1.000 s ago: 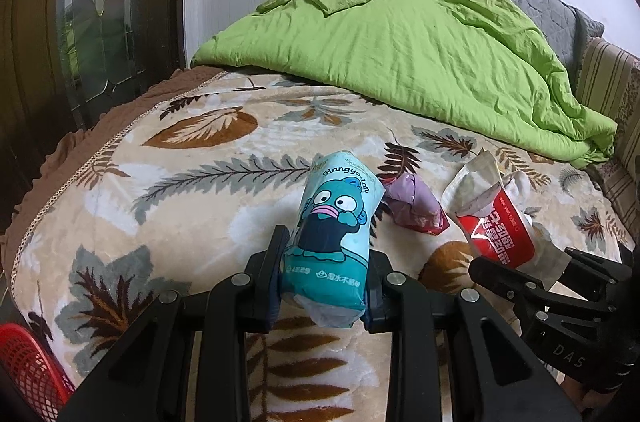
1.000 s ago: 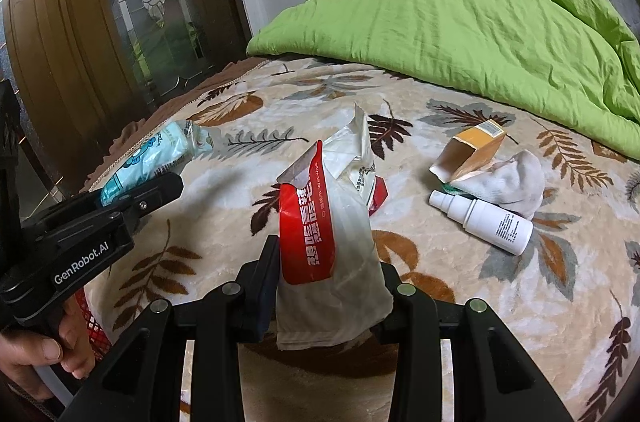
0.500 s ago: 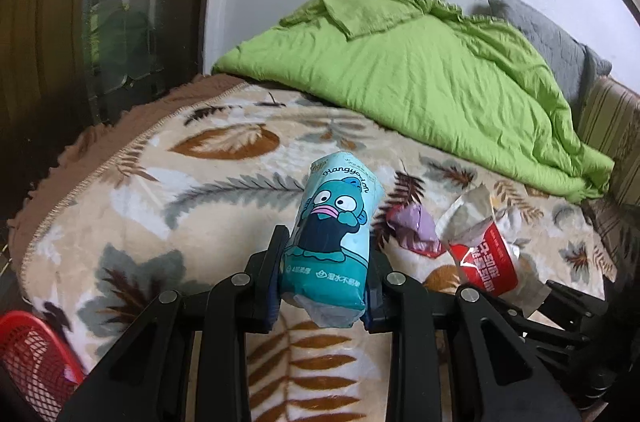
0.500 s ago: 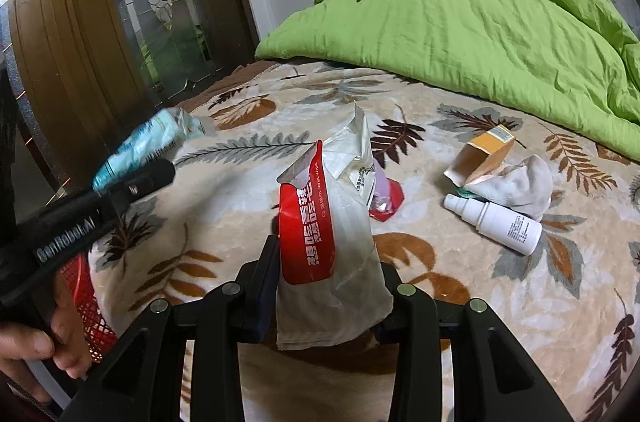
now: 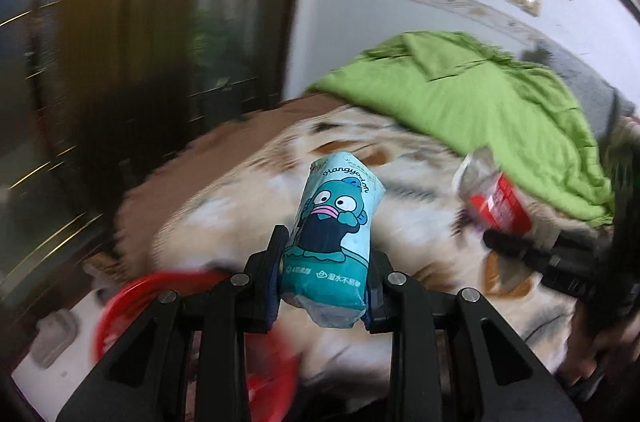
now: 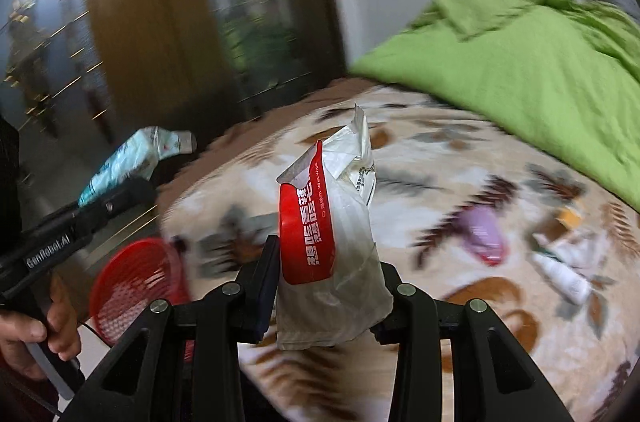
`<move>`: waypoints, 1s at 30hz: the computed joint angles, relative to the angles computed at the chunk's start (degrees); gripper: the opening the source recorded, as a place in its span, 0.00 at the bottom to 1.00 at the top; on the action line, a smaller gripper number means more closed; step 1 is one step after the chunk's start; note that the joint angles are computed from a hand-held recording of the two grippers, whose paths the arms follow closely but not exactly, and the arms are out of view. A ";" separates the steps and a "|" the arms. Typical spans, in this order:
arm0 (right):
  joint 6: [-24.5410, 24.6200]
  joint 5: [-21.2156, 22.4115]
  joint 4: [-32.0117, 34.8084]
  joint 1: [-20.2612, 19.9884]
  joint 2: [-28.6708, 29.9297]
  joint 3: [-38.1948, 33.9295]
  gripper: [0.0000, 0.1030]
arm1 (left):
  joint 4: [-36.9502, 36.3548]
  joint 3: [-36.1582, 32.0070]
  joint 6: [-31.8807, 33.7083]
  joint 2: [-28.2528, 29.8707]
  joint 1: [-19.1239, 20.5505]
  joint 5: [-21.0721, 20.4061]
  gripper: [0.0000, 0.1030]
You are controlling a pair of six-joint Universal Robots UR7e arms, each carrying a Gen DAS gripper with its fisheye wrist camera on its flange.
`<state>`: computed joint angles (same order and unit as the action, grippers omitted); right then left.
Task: Collect trash
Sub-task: 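Carry the tissue pack and white bag to the red basket and open both tools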
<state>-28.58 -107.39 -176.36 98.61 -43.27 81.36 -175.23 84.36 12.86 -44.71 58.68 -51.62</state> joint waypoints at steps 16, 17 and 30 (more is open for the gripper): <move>-6.03 2.75 20.77 7.29 15.40 -15.49 0.48 | 1.21 10.06 -13.85 -8.85 7.42 4.94 0.51; -5.95 3.91 22.81 7.05 15.94 -16.73 0.55 | 1.78 9.67 -14.04 -8.78 7.66 4.74 0.51; 0.29 7.39 14.63 4.01 9.39 -10.26 0.67 | 5.93 6.85 -10.87 -6.33 5.41 0.55 0.52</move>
<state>-28.29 -100.00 -161.73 102.63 -33.88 71.10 -169.29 91.21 1.99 -51.04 64.09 -51.07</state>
